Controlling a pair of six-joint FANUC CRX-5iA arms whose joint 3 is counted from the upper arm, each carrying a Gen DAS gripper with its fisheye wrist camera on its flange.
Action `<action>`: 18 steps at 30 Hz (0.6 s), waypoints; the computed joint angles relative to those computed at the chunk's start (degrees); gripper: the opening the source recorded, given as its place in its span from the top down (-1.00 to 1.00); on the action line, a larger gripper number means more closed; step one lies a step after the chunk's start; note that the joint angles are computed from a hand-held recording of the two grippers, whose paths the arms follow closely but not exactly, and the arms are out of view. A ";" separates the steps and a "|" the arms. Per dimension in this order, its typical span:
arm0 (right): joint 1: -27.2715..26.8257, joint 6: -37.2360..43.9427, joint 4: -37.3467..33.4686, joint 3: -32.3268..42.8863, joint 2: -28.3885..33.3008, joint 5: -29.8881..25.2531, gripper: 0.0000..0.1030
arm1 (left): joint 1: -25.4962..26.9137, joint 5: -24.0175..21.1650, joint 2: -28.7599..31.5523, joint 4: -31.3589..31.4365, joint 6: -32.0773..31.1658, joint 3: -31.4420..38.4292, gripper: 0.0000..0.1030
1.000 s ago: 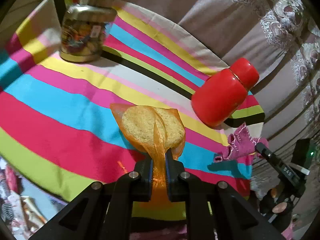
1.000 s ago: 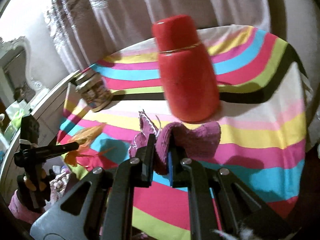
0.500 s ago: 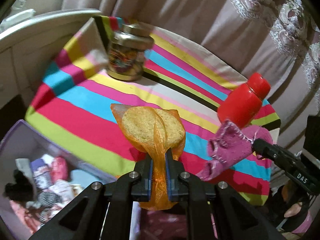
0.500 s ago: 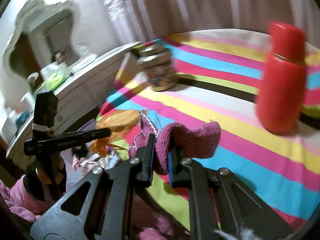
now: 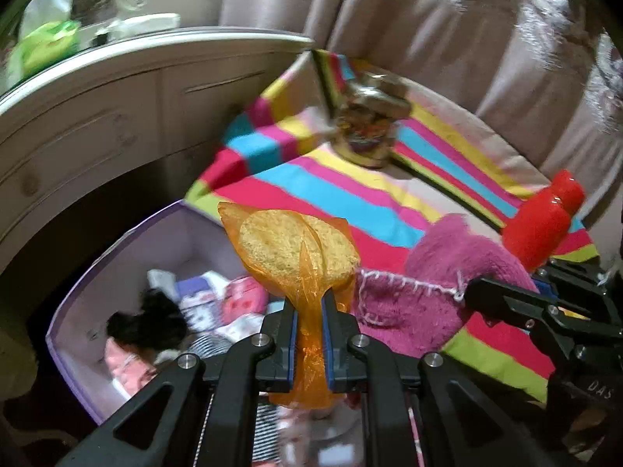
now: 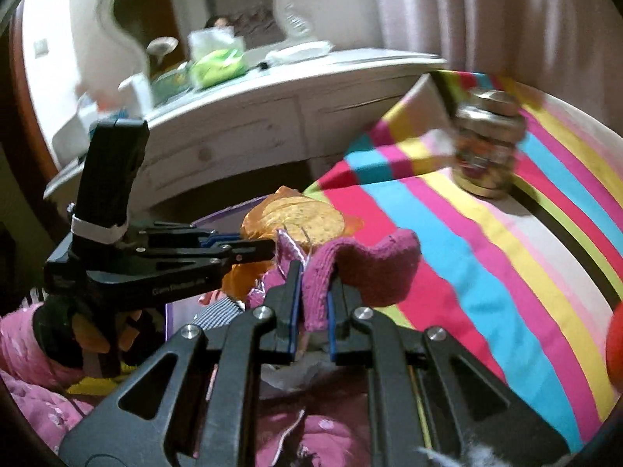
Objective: Organize soft objects
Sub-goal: 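Carry the orange bag and pink sock over the purple box and open both grippers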
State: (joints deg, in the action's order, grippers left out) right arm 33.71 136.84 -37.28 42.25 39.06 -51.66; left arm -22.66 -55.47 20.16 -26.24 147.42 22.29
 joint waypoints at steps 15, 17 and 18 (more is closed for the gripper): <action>6.23 -7.49 10.94 7.33 6.65 -2.95 0.67 | -3.13 -12.08 -2.86 -12.99 14.32 -2.52 -0.59; 5.93 -11.77 12.16 8.97 7.72 -4.07 0.34 | -5.21 -16.73 -2.23 -17.61 15.67 -0.84 -0.78; 5.91 -13.29 12.88 9.11 7.86 -3.96 0.03 | -6.44 -18.15 -2.23 -20.22 16.47 -0.47 -0.78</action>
